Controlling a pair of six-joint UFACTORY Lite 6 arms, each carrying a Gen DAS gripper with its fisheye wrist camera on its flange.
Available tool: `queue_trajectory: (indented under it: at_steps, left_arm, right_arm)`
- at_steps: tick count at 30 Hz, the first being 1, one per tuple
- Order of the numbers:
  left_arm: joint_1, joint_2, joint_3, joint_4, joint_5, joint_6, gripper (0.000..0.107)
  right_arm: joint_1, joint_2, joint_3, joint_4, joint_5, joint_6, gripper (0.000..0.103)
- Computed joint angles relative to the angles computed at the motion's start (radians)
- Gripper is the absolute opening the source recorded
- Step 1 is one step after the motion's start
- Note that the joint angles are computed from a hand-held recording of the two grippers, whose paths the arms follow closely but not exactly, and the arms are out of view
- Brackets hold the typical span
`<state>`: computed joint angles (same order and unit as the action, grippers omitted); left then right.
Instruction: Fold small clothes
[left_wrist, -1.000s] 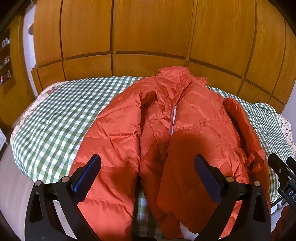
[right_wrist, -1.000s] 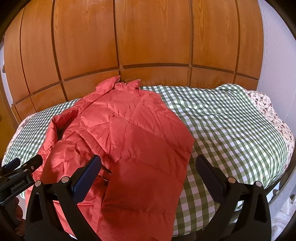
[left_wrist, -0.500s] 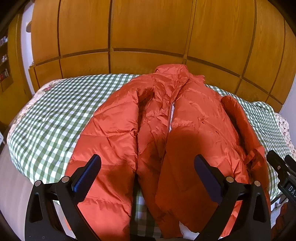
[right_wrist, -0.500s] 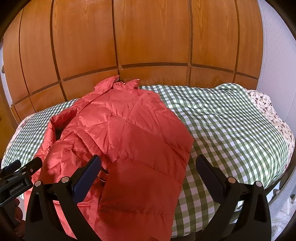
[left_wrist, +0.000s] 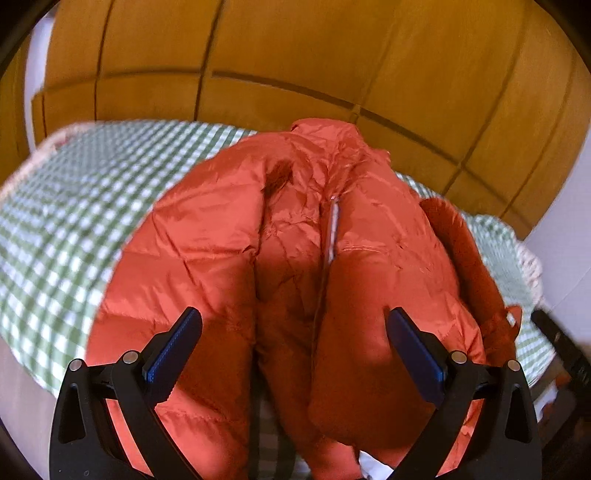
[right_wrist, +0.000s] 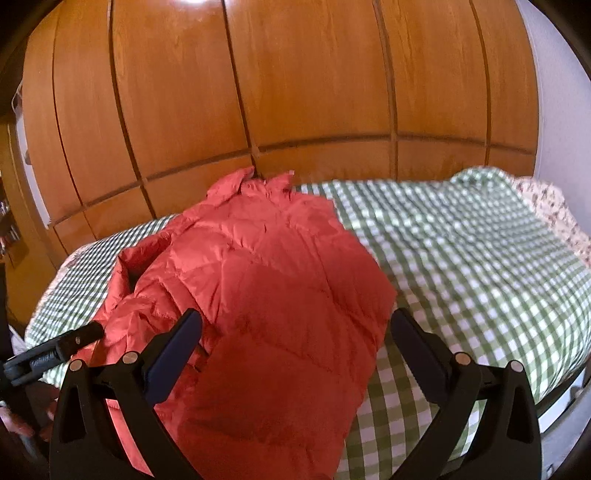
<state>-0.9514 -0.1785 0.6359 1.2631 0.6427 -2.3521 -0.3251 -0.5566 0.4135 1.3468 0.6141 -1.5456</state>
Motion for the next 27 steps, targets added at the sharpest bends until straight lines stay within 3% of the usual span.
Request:
queue_trajectory:
  at_steps: [2,5,9,11,13,15,16,18,21,27]
  left_arm:
    - [0.036,-0.03,-0.055,0.052,-0.049,-0.111,0.099]
    - [0.056,-0.058,-0.107,0.07,-0.06,-0.198,0.099]
    - [0.039,-0.056,-0.117,0.049,-0.021,-0.214,0.099]
    - [0.03,-0.049,-0.11,0.038,-0.014,-0.2,0.099]
    - [0.025,-0.054,-0.117,0.038,-0.013,-0.197,0.099]
    - [0.026,-0.06,-0.131,0.047,-0.008,-0.207,0.099]
    - [0.031,-0.062,-0.139,0.055,-0.011,-0.219,0.099]
    - [0.043,-0.069,-0.156,0.078,-0.023,-0.246,0.099]
    - [0.066,-0.075,-0.169,0.104,-0.046,-0.276,0.099]
    - [0.05,-0.065,-0.154,0.08,-0.019,-0.242,0.099]
  right_arm:
    - [-0.048,0.065,0.028,-0.068,0.145,0.004,0.101]
    - [-0.013,0.09,0.022,-0.104,0.177,0.034,0.101]
    - [0.222,0.154,0.001,-0.181,-0.109,0.109,0.101]
    - [0.192,0.234,0.009,-0.114,-0.092,0.033,0.101]
    - [0.09,0.309,0.06,-0.136,0.034,0.042,0.088]
    - [0.006,0.371,0.124,-0.19,0.123,0.059,0.068]
    - [-0.021,0.391,0.146,-0.206,0.146,0.059,0.063]
    - [-0.083,0.416,0.19,-0.251,0.19,0.073,0.043]
    - [-0.154,0.449,0.244,-0.288,0.203,0.052,0.027]
    - [-0.21,0.555,0.382,-0.192,0.063,-0.077,0.022]
